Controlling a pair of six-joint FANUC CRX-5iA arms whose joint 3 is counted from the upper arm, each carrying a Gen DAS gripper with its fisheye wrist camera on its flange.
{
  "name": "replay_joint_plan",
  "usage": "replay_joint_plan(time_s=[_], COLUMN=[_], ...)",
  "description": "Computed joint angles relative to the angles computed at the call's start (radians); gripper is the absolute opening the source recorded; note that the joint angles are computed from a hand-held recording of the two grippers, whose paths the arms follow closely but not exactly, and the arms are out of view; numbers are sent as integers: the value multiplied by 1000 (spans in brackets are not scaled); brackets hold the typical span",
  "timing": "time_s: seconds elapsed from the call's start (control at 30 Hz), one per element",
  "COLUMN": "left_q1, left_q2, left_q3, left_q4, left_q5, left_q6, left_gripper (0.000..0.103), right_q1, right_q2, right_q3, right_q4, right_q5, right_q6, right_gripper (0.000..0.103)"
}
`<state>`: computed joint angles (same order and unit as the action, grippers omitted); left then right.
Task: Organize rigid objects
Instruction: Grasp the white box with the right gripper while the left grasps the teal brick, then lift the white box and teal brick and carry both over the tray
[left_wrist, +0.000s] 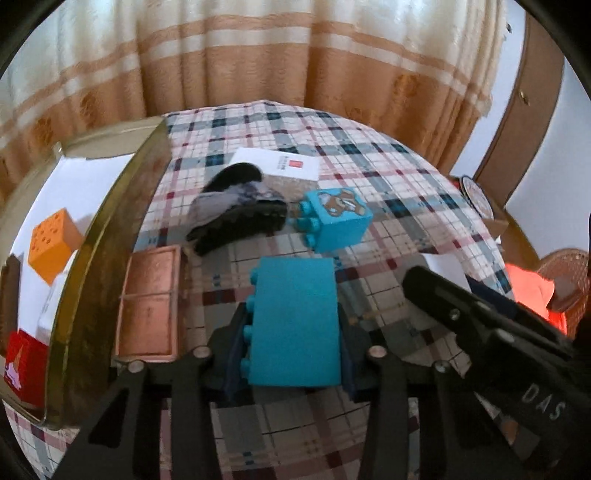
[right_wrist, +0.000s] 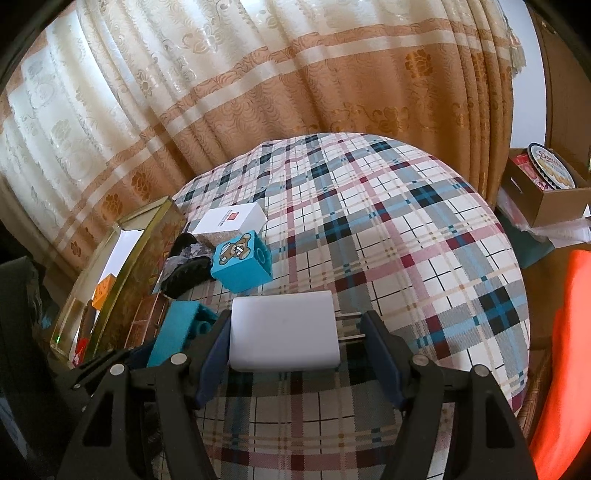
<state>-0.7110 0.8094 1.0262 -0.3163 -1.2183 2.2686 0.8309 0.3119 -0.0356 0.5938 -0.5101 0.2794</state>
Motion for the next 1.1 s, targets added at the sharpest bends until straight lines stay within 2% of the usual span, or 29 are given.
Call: replay_joint_plan(time_s=[0.23, 0.4, 0.53, 0.77, 0.87, 1.1], left_q1=[-7, -33, -33, -54, -57, -62], left_q2=[4, 39, 25, 18, 4, -30], left_q3=[10, 82, 58, 68, 52, 17], left_q4=[-17, -65, -54, -116, -129, -165], left_q5=[-15, -87, -67, -102, -91, -78], left_q6=[0, -1, 11, 15, 20, 49], left_gripper=[42, 42, 42, 42, 42, 42], right_q1=[-2, -1, 0, 3, 6, 19], right_q2=[-1, -2, 0, -2, -3, 3], right_q3=[-2, -12, -11, -14, -23, -1], right_q4=[-1, 28, 37, 57, 102, 90], right_q5=[5, 11, 9, -1, -7, -27], right_q6=[-4, -26, -31, -41, -68, -44], right_gripper=[71, 71, 71, 71, 71, 71])
